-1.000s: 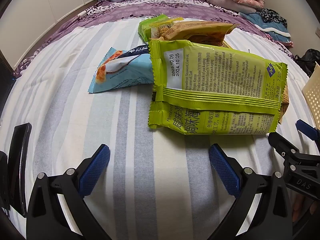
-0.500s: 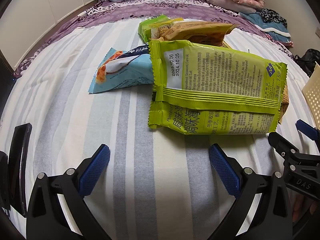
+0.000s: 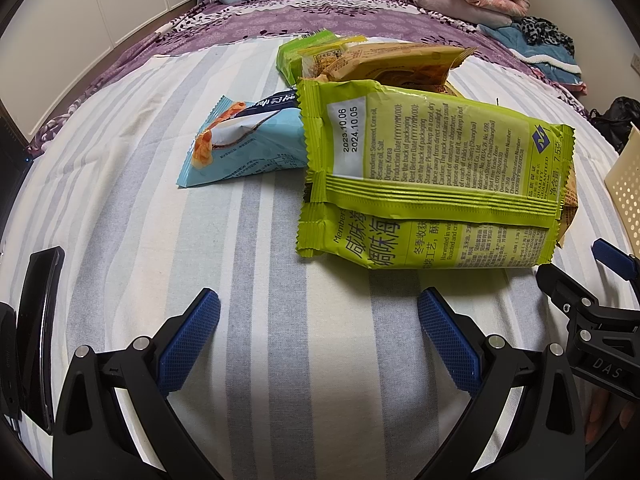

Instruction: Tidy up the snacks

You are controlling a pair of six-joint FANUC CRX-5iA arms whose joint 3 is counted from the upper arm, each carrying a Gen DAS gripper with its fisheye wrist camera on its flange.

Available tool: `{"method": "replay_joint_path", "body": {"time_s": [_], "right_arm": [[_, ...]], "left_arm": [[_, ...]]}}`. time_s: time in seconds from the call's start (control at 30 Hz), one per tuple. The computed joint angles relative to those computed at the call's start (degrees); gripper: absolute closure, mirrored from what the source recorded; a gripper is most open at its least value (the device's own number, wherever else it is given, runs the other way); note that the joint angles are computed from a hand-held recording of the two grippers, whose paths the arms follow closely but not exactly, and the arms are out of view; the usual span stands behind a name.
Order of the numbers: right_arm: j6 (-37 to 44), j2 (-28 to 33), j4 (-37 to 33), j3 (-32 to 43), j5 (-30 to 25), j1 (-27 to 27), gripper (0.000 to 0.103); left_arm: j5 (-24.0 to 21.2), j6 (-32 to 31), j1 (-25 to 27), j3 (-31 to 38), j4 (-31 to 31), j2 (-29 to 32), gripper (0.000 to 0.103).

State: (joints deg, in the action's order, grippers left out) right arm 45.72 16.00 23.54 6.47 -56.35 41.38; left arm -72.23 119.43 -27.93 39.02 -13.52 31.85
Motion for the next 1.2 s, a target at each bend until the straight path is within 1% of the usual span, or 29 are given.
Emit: {"method": "replay_joint_path", "body": {"time_s": [0.33, 0.47, 0.57, 0.6, 0.63, 0.7, 0.87, 0.93, 1.03, 1.1, 1.2], "right_arm": [[-0.06, 0.08, 0.03, 0.10, -0.07, 0.07, 0.005], [-0.10, 0.19, -0.04, 0.28, 0.13, 0.16, 0.005], [1.68, -0.63, -1.16, 0.20, -0.05, 0.09, 0.005], [1.90, -1.65, -1.69, -0.66, 0.36, 0.03, 0.005], [1.47, -1.84, -1.79, -0.85, 0.70, -0.15, 0.005], [0.88, -3.39, -3.01, -2.32, 2.93, -0.73, 0.005], [-1.21, -7.18, -2.37, -5.12, 7.72, -0.66, 0.005], [0.82, -7.55, -4.38, -4.43, 9.39, -0.80, 0.005], [5.30, -7.80, -8.88, -3.10, 11.40, -0.51, 0.005], [7.40, -7.67, -8.90, -2.81, 12.63, 0.24, 0.005], [10.08, -7.15, -6.19, -2.59, 14.42, 1.60, 0.005]], "left_arm": [[0.00, 0.03, -0.04, 0.02, -0.09, 0.00, 0.002], [0.78, -0.39, 0.14, -0.69, 0.18, -0.46, 0.002], [1.89, -0.74, 0.44, -2.34, 0.92, -1.87, 0.002], [2.75, -0.64, 0.64, -3.40, 1.23, -2.77, 0.002], [4.17, -0.39, 0.70, -5.94, 1.25, -4.75, 0.002], [5.43, -0.26, 0.71, -7.10, 0.69, -6.30, 0.002], [7.42, -0.57, 1.78, -6.84, 0.08, -8.03, 0.002], [8.05, -0.46, 2.61, -6.58, 0.39, -8.42, 0.002], [7.60, -0.33, 4.02, -5.36, 0.13, -8.10, 0.002], [6.82, 0.00, 4.82, -5.03, -0.45, -8.14, 0.002], [5.82, -0.28, 6.00, -4.78, -0.66, -7.96, 0.002]]}}
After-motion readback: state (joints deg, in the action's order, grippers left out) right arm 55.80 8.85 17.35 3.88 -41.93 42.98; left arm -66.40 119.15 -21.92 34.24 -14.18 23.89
